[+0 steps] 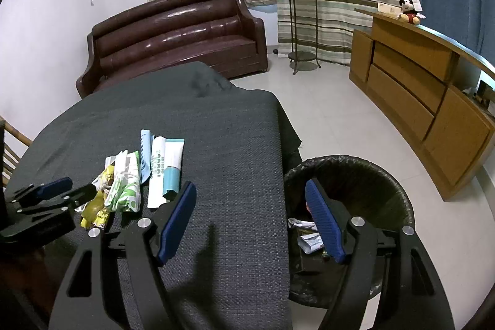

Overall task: Collect trash
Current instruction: 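Grasp the crumpled white wrapper with the left gripper, then grasp the blue-capped white tube with the right gripper while the left holds the wrapper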

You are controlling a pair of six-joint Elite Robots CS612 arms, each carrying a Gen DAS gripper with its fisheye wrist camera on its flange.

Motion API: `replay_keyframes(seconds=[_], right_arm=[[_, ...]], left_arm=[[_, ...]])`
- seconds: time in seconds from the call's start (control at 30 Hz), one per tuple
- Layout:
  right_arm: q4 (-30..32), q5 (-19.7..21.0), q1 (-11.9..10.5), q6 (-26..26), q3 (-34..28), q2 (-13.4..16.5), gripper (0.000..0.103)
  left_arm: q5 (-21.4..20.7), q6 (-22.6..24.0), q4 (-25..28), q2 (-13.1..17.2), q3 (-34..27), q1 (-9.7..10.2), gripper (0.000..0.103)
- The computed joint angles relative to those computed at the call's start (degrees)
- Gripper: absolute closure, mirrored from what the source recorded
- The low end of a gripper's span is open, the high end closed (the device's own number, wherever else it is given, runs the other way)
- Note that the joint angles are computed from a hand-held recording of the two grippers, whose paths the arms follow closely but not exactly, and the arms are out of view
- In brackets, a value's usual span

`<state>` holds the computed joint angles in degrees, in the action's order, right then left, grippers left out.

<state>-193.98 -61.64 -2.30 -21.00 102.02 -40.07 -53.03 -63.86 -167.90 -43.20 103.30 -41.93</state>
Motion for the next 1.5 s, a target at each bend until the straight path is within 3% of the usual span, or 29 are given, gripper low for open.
replay_keyframes(seconds=[0.17,0.37,0.7,1.0,1.5], right_arm=[[0.2,0.0,0.1,0.0,-0.1,0.1,0.032],[0.8,0.0,0.2,-0.4,-0.3,0.1,0.032],[1.4,0.8,0.8,-1.6,-0.4,0.0,0.032],[2.9,0.8,2.1,-3.6,-1.3,0.0,0.035],[12.3,-4.1,5.4,-9.1,-4.7,0.4,0.062]], left_arm=[[-1.6,-0.4,0.2,0.1,0.2,0.51,0.046],[-1.7,3.3,-0.4,0.7,-1.1,0.83,0.046],[-2.8,4.7,-4.1,1.2,-0.5,1.02,0.082],[-2.0,0.4,-4.8,0.0,2.3,0.92,0.083],[0.1,-5.3,-1.6,-2.4,6.0,1.61,0.083]])
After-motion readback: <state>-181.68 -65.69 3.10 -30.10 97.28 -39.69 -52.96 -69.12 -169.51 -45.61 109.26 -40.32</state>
